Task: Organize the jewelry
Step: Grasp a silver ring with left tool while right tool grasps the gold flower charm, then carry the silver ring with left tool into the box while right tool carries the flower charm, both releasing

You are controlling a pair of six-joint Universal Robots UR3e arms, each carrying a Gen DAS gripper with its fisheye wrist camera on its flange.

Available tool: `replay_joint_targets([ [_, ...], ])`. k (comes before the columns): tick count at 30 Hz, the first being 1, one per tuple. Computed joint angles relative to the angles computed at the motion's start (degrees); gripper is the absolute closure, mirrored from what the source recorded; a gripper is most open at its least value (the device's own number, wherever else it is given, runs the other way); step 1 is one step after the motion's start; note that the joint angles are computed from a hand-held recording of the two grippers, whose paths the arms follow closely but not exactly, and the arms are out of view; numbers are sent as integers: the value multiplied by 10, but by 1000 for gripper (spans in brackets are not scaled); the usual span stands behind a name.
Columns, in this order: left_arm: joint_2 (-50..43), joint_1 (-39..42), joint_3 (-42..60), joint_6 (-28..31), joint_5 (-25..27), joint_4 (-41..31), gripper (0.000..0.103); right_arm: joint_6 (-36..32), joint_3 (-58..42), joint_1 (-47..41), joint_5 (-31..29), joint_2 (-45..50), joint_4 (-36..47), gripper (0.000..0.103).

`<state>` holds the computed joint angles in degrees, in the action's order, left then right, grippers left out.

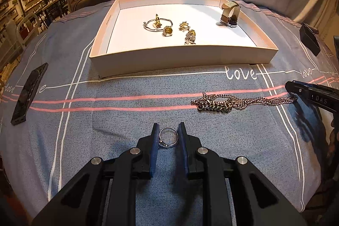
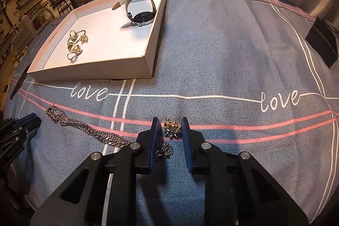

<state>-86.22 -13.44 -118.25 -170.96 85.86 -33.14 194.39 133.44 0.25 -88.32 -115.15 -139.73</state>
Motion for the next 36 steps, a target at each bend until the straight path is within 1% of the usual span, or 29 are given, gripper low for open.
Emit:
replay_joint_targets([
  [3, -19, -9, 19, -6, 12, 1, 85, 9, -25, 30, -5, 21, -5, 85],
  [10, -21, -8, 32, -11, 19, -7, 85, 34, -143, 163, -41, 148, -27, 85],
  [15, -8, 4, 28, -4, 4, -11, 85, 39, -200, 213, -51, 198, -20, 85],
  [19, -3, 20, 50, 3, -12, -26, 85, 37, -240, 222, -62, 208, 0, 85],
  [24, -17, 34, 129, 5, -26, -60, 85, 20, -313, 213, -68, 224, 42, 85],
  [27, -27, 47, 171, 0, -53, -95, 85, 24, -322, 215, -65, 230, 45, 85],
  [31, -24, 54, 158, -2, -60, -100, 85, 35, -302, 223, -51, 238, 34, 85],
  [33, -24, 49, 144, 0, -50, -100, 85, 38, -299, 226, -45, 248, 32, 85],
  [35, -34, 41, 144, 0, -44, -101, 85, 36, -312, 229, -49, 260, 37, 85],
  [36, -42, 37, 150, -3, -41, -102, 85, 31, -335, 227, -54, 267, 45, 85],
])
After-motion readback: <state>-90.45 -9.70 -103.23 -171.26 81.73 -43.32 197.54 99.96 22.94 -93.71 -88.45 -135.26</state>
